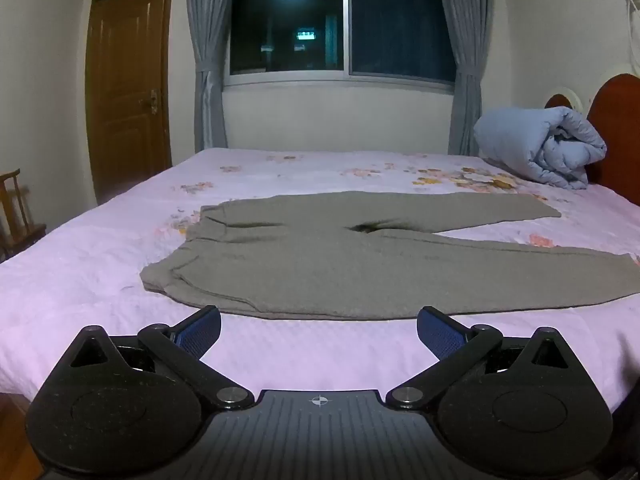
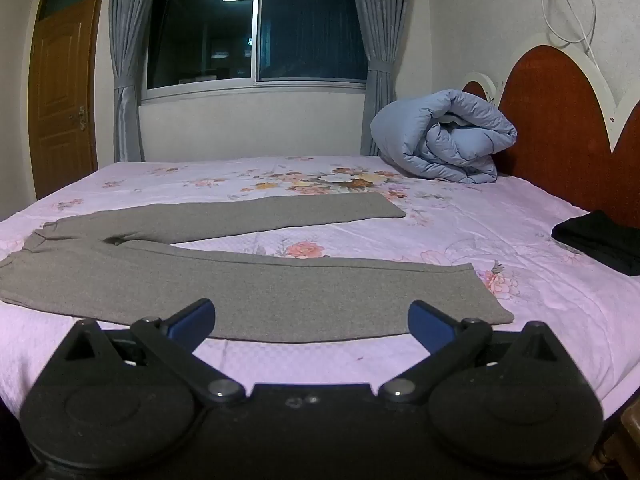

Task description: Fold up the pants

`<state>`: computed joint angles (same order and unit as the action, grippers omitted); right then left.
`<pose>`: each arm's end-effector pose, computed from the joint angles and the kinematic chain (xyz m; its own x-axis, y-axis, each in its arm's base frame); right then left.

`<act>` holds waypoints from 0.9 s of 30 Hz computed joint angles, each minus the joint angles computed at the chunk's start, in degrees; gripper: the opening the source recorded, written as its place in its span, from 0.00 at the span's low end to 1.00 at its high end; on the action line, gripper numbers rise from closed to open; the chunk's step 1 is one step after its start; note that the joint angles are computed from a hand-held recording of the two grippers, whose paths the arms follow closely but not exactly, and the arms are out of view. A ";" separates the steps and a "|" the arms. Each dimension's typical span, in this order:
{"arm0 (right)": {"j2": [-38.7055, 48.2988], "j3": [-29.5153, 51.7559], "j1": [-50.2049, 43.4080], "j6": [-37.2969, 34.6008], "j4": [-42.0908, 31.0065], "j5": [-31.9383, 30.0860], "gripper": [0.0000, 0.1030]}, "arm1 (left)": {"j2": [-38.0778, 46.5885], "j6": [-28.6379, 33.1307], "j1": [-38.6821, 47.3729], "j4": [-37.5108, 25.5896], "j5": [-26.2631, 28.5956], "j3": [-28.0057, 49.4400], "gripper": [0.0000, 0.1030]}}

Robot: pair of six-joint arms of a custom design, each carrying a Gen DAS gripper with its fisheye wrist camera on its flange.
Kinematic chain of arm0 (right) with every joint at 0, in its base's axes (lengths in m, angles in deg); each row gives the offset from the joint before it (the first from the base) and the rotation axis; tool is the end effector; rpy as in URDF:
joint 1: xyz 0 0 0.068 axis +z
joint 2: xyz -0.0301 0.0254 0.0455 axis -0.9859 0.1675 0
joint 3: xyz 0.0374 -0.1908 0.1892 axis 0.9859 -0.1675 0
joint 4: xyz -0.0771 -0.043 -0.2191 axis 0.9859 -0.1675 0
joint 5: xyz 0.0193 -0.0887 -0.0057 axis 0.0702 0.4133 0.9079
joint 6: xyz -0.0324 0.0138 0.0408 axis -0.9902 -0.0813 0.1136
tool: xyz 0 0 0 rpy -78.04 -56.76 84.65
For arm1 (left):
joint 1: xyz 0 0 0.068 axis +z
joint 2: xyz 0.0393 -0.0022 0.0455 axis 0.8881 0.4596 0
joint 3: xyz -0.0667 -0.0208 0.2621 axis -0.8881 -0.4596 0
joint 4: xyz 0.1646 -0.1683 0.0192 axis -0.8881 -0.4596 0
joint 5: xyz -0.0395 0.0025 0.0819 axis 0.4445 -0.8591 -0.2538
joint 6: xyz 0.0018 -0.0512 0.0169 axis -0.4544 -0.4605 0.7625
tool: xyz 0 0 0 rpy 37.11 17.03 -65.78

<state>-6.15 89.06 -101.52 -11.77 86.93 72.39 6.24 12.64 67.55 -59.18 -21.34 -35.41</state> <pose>0.1341 -0.0507 0.2047 -0.3763 0.0883 -0.9223 0.3128 0.9491 -0.0367 0.3147 0.0168 0.1935 -0.3976 0.1134 -0.9105 0.2391 0.9709 0.0165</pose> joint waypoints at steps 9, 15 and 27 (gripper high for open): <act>0.22 -0.07 0.06 0.23 0.28 0.00 0.94 | -0.11 0.09 0.01 0.49 -0.08 -0.31 1.00; 0.31 -0.10 0.12 0.20 0.35 0.06 0.94 | -0.23 0.11 0.12 0.42 -0.01 -0.45 1.00; 0.41 -0.12 0.03 0.14 0.43 -0.03 0.94 | -0.17 0.10 0.19 0.16 0.08 -0.29 1.00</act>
